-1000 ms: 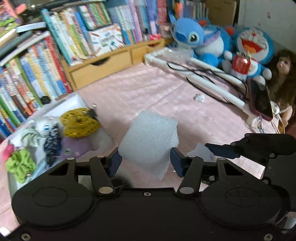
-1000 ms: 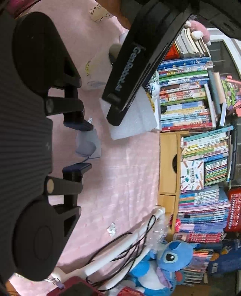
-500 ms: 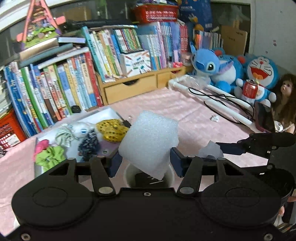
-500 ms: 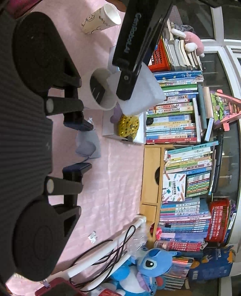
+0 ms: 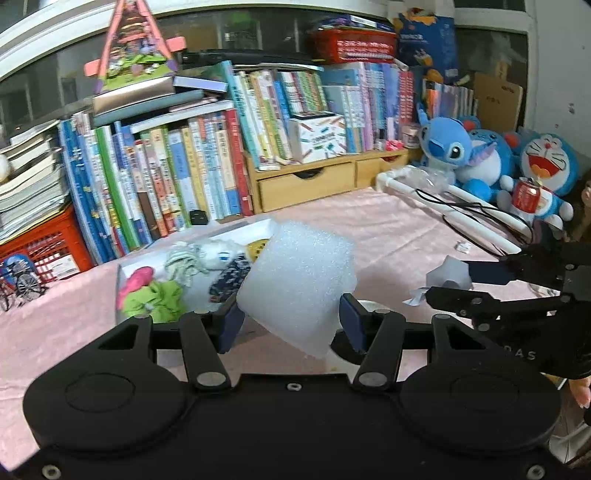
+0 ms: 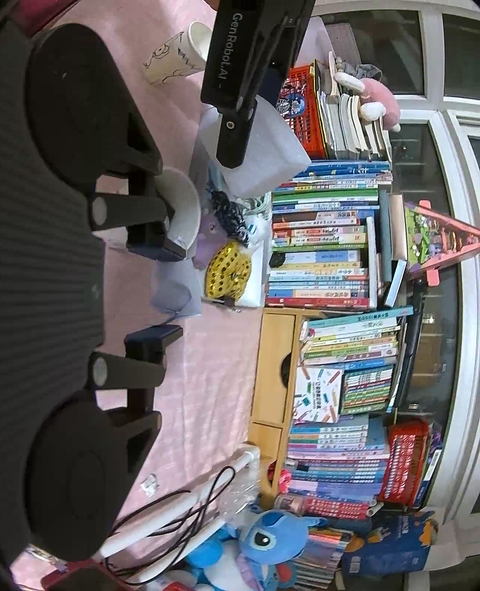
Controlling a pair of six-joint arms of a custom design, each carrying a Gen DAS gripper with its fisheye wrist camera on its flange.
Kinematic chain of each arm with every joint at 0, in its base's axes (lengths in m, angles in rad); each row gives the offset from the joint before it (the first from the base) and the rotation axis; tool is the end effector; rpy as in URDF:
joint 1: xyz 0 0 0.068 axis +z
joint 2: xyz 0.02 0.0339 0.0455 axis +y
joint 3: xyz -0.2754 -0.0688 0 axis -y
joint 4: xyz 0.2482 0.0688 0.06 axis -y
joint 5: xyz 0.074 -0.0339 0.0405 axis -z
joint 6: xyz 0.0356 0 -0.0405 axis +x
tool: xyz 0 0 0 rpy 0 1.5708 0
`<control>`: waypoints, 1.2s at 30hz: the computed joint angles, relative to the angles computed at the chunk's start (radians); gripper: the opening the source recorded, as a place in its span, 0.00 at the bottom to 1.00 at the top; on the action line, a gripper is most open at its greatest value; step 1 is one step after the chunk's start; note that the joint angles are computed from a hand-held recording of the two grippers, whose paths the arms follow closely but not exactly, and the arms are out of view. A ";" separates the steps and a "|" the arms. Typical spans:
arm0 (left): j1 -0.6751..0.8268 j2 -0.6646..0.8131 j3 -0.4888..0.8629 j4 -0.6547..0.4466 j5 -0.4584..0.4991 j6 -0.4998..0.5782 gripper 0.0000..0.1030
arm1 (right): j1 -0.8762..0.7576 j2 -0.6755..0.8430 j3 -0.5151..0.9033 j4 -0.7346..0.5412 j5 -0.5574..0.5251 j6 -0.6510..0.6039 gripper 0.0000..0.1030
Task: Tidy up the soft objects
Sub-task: 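Carry the foam sheet to the tray with the left tool while the right tool carries the grey cloth, then lower the foam sheet into the tray and open the left tool while the right tool releases the cloth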
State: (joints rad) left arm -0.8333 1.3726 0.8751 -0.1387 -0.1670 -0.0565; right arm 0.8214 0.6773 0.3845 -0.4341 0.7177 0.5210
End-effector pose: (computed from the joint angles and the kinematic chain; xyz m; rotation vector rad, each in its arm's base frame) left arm 0.2063 -0.2183 0.2530 0.7514 2.0831 -0.3133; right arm 0.1096 0.0834 0.2049 0.0348 2.0950 -0.0300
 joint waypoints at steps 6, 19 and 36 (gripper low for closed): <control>0.062 -0.037 -0.030 0.014 0.005 0.011 0.52 | 0.008 0.086 0.035 0.071 -0.003 -0.031 0.42; 0.231 -0.056 -0.049 0.046 0.045 0.019 0.52 | -0.063 0.279 0.127 0.251 -0.114 -0.094 0.42; 0.350 0.262 0.230 -0.050 0.099 -0.031 0.51 | -0.278 0.600 0.366 0.304 -0.342 -0.110 0.42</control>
